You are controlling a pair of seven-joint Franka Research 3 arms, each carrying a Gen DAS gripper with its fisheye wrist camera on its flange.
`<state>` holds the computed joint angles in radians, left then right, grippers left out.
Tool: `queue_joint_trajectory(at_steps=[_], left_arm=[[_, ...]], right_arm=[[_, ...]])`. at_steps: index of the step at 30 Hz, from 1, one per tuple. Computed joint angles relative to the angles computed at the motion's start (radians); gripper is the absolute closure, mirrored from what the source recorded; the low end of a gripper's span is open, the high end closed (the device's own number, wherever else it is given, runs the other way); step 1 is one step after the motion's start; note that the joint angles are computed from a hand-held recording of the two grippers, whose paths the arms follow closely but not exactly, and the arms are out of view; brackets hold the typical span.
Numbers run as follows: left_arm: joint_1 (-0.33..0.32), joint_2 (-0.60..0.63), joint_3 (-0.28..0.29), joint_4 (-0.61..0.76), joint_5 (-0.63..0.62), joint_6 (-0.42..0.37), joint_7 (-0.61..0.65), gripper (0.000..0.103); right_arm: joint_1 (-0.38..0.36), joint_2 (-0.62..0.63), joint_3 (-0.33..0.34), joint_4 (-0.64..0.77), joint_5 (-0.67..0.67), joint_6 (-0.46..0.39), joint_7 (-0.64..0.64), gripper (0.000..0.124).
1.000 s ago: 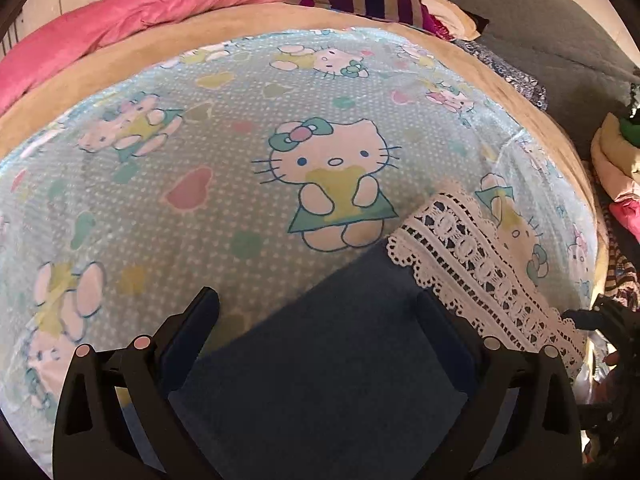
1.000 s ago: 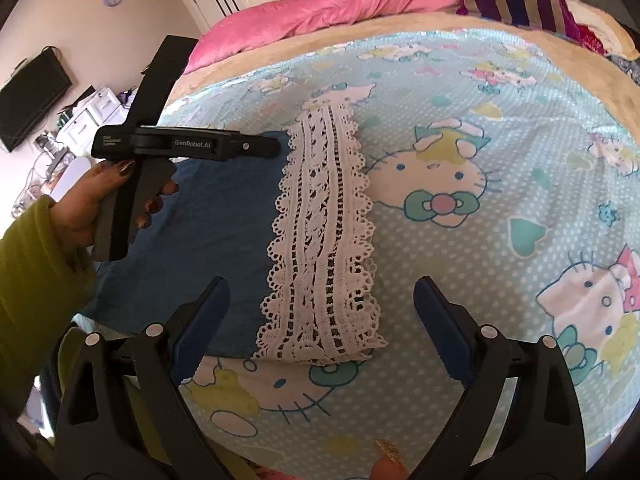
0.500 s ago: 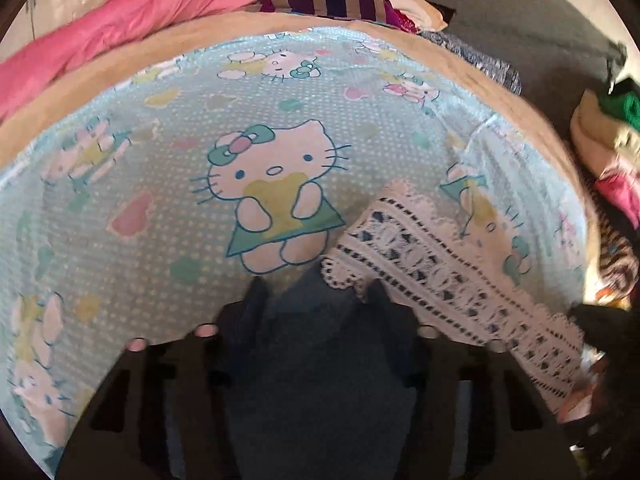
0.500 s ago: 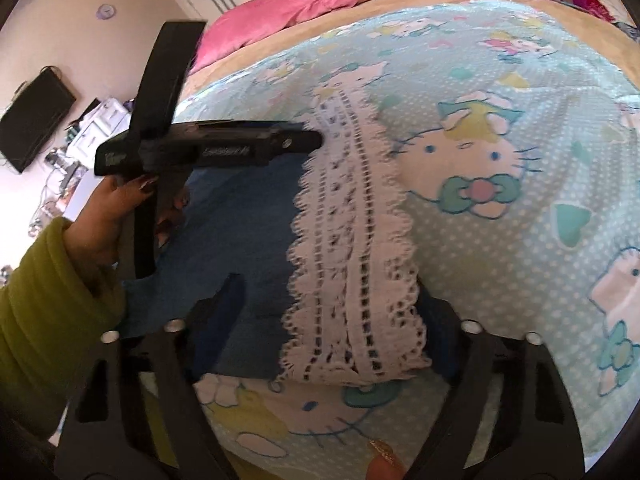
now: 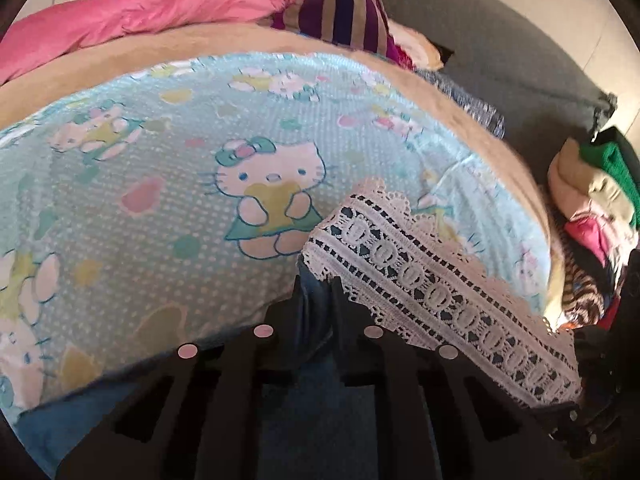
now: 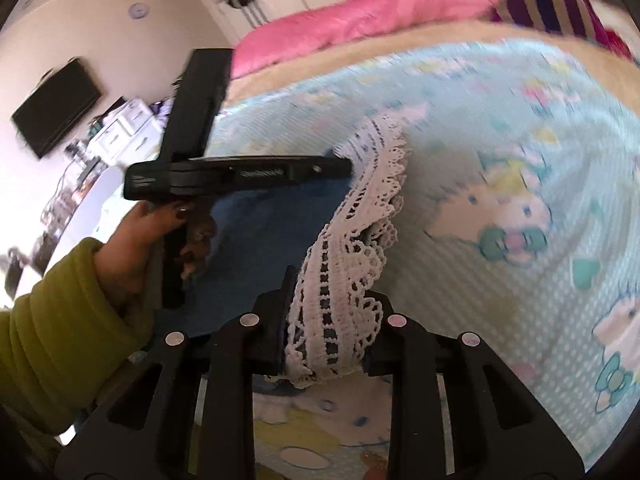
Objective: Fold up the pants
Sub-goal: 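Lift the lace leg with the right gripper over the other leg while the left gripper holds the denim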
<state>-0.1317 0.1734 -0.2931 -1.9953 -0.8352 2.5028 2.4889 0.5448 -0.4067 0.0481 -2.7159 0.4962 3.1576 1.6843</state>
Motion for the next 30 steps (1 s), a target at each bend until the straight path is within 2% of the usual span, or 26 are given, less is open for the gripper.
queue_joint_trajectory(at_steps=[4,8,10,13,15,18,20,22,23,26,28,30], left_arm=[[0.026,-0.071,0.018,-0.043,-0.108,-0.014,0.066,0.092],[0.033,-0.130,0.067,-0.088,-0.194,-0.028,0.114,0.092],[0.037,-0.155,0.093,-0.114,-0.216,-0.029,0.119,0.092],[0.044,-0.182,0.126,-0.159,-0.226,-0.015,0.104,0.091],[0.047,-0.194,0.141,-0.186,-0.223,0.007,0.080,0.089],[0.072,-0.212,0.177,-0.222,-0.242,0.023,0.019,0.089],[0.099,-0.233,0.207,-0.244,-0.272,0.014,-0.031,0.089],[0.125,-0.274,0.237,-0.278,-0.326,0.027,-0.029,0.078],[0.131,-0.288,0.247,-0.290,-0.330,0.031,-0.032,0.072],[0.151,-0.342,0.283,-0.341,-0.365,0.034,-0.027,0.062],[0.158,-0.364,0.301,-0.365,-0.360,0.019,-0.030,0.059],[0.158,-0.374,0.311,-0.379,-0.359,-0.002,-0.030,0.059]], right_arm=[[0.031,0.023,0.000,0.053,-0.024,0.006,-0.039,0.105],[0.105,0.073,-0.037,0.127,-0.015,0.004,-0.107,0.105],[0.171,0.113,-0.079,0.172,0.019,-0.002,-0.165,0.105],[0.229,0.176,-0.101,0.233,0.082,-0.025,-0.248,0.105],[0.287,0.212,-0.132,0.272,0.169,-0.043,-0.333,0.105],[0.289,0.272,-0.097,0.337,0.208,-0.072,-0.382,0.105],[0.269,0.310,-0.057,0.377,0.186,-0.088,-0.385,0.105],[0.247,0.332,-0.014,0.400,0.149,-0.100,-0.373,0.105],[0.228,0.352,0.011,0.417,0.088,-0.113,-0.339,0.105],[0.195,0.396,0.060,0.456,0.000,-0.167,-0.322,0.105],[0.180,0.425,0.094,0.484,0.030,-0.211,-0.371,0.105],[0.159,0.435,0.129,0.497,0.085,-0.233,-0.434,0.098]])
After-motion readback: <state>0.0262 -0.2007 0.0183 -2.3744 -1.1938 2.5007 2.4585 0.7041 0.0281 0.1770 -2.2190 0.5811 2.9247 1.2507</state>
